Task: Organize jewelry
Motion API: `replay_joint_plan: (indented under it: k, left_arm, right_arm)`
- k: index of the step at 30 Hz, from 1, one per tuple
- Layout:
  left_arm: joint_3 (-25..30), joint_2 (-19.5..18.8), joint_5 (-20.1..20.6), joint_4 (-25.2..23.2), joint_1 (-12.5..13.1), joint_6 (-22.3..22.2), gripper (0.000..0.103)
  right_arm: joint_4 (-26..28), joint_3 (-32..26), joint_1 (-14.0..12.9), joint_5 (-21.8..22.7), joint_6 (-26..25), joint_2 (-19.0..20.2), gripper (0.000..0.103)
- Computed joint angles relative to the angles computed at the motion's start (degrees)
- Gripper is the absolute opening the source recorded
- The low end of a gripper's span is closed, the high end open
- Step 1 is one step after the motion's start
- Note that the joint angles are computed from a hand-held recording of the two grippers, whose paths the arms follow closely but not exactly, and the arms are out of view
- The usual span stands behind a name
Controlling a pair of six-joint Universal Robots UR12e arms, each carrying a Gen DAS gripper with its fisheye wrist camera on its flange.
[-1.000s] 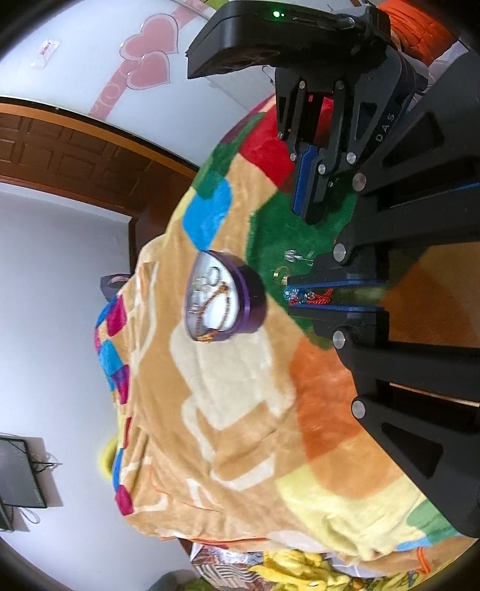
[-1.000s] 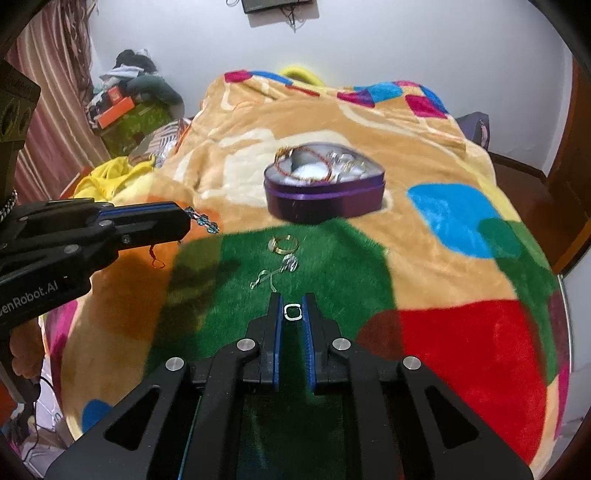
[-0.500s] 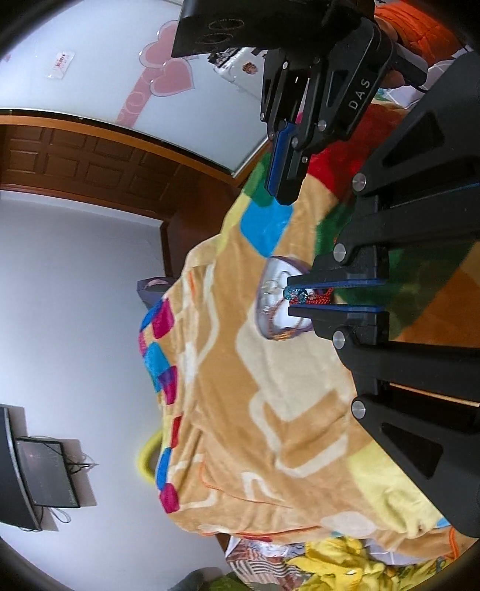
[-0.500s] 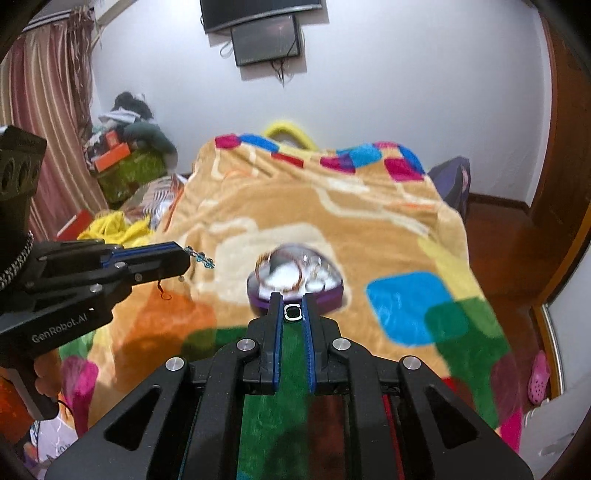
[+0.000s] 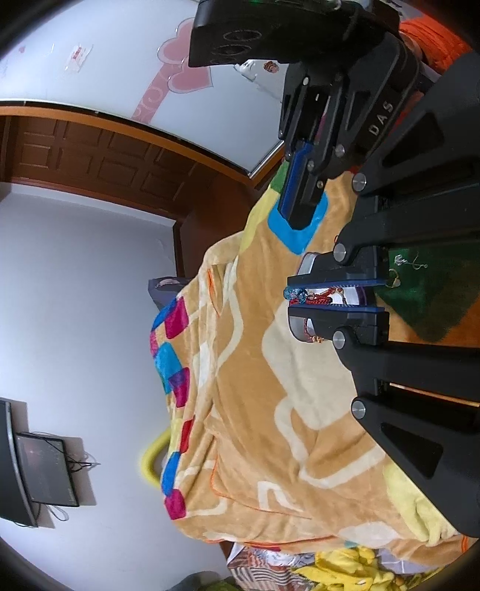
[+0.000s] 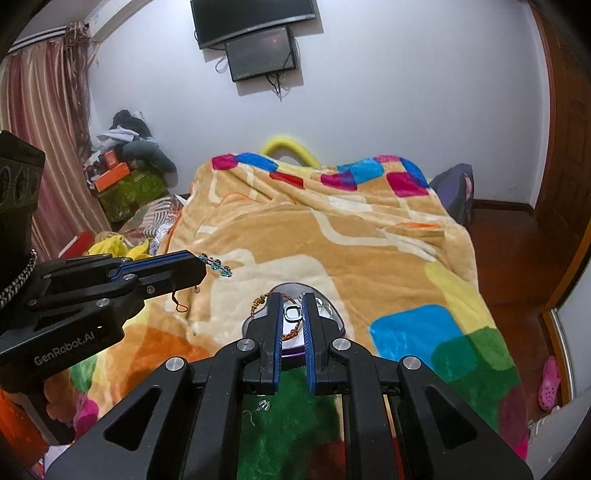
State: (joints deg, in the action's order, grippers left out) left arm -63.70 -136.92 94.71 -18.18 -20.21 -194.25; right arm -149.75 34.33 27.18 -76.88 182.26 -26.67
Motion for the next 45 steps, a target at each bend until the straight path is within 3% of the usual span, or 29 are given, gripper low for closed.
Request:
replay_joint_plan:
  k: [11,19,27,32,37,41,45]
  left_arm:
    - [4.8,-3.5,-5.5,-6.3,1.6,-3.1,0.006]
    - [6.8,-5.0,-7.8,-9.9,1.9,-2.7,0.006]
    - [6.8,-4.7,-7.9,-10.9,1.9,-2.1,0.006]
    - [5.8,-3.8,-7.0,-10.0,1.8,-1.7,0.007]
    - [3.9,-2.1,-4.5,-8.3,1.3,-0.4,0.011]
    - [2.4,-0.9,-3.1,-7.1,1.1,-0.5,0.031]
    - [0.8,0.3,-1.7,-6.4,0.8,-0.1,0.032]
  right_arm:
    - [12.2,-13.5,-0.2,0.3,-1.7,7.2,0.009]
    - [20.3,-22.2,-0.4,1.5,-1.4,11.4,0.009]
    - [24.4,-26.3,-0.6,2.5,-1.7,13.0,0.009]
    - [22.5,-22.7,-0.4,1.9,-2.5,10.9,0.011]
    - [18.1,-16.8,-0.3,1.0,-2.4,7.7,0.021]
    - [13.8,-11.3,-0.1,-0.2,-2.5,4.8,0.03]
    - [10.9,-7.0,0.0,-0.4,-2.7,2.5,0.033]
